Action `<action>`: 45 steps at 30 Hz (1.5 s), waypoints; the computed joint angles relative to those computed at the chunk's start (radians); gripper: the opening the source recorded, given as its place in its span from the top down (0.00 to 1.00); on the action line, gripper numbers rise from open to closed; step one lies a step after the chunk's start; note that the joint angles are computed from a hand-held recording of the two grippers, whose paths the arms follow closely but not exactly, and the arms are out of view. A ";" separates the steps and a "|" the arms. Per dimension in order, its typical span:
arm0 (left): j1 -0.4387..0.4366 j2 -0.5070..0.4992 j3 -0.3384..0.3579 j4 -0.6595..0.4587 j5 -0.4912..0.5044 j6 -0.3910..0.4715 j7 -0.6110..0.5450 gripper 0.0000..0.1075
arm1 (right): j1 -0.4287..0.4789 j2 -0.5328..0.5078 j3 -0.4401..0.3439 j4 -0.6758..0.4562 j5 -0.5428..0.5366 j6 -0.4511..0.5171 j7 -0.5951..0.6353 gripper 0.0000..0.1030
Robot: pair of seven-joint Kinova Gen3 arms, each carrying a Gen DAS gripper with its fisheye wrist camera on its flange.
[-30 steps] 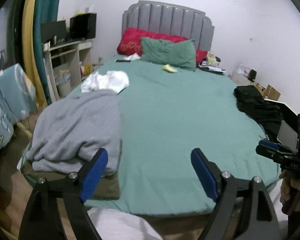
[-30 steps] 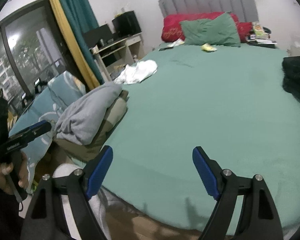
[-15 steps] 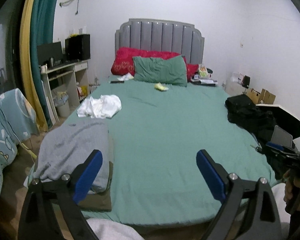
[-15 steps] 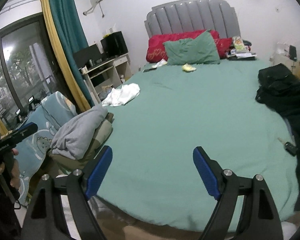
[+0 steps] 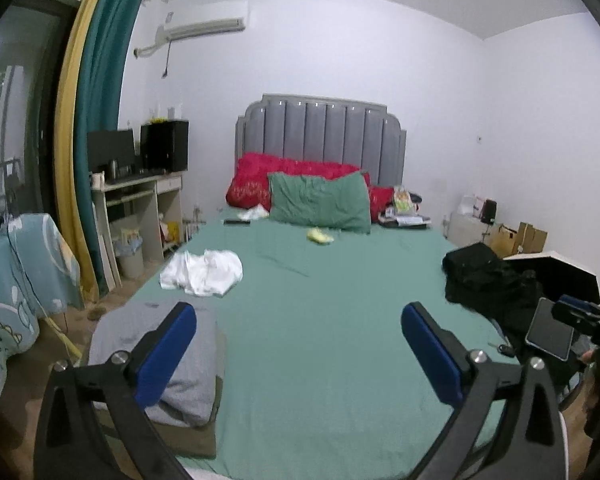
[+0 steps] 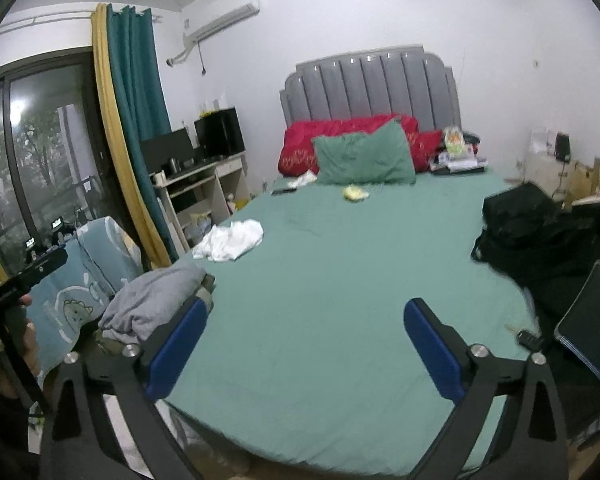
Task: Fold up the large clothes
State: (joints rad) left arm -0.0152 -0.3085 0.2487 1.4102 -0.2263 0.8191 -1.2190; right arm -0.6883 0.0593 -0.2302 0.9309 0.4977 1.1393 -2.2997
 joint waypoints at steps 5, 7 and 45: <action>-0.022 -0.026 0.027 -0.004 -0.023 -0.028 0.021 0.04 | -0.070 0.006 -0.022 -0.083 0.136 0.063 -0.019 0.01; -0.038 -0.040 0.041 -0.002 -0.036 -0.038 0.029 0.04 | -0.098 0.010 -0.026 -0.121 0.168 0.083 -0.013 0.01; -0.115 -0.185 -0.092 0.117 0.129 -0.163 -0.063 0.04 | -0.510 0.193 0.223 -0.502 0.354 0.216 0.086 0.00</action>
State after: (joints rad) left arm -0.1298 -0.4931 0.1570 1.5274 -0.0972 0.6558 -1.2817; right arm -1.1988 0.2520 -0.0068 0.4292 0.8521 1.3556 -2.2141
